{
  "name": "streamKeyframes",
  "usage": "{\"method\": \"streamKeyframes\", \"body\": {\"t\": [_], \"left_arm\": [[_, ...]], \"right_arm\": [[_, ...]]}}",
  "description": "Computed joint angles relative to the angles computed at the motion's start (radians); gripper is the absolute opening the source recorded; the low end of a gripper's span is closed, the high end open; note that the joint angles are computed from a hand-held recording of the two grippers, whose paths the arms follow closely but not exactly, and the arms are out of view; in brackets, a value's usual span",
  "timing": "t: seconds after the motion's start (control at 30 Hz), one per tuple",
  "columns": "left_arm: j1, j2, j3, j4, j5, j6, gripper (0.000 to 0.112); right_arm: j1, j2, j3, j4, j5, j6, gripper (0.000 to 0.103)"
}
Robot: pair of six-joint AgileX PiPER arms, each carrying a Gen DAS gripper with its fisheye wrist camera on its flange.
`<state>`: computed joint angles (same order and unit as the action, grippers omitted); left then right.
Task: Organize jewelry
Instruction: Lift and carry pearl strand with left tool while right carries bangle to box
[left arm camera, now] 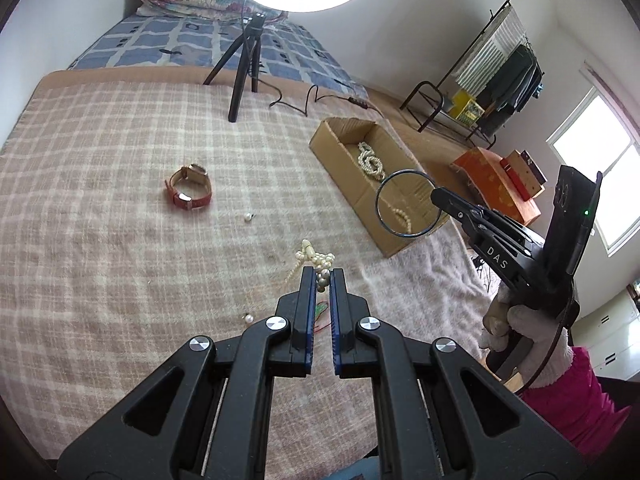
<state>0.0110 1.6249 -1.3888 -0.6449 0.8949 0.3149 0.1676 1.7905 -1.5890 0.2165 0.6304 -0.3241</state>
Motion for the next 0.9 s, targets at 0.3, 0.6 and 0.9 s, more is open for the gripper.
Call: {"method": "streamKeyframes", "body": {"t": [0.3,0.6,0.9], "left_arm": [[-0.074,0.067,-0.158,0.013,0.007,-0.065,0.004],[-0.147,0.241,-0.468,0.076,0.069,-0.165,0.004],[-0.224,0.489,-0.912,0.174,0.185,-0.285,0.004]], "right_arm": [[-0.072,0.030,-0.119,0.006,0.031,0.004,0.001],[-0.151,0.060,-0.191,0.028,0.069,-0.010,0.001],[-0.206,0.110,-0.249,0.016,0.106,-0.024,0.001]]}}
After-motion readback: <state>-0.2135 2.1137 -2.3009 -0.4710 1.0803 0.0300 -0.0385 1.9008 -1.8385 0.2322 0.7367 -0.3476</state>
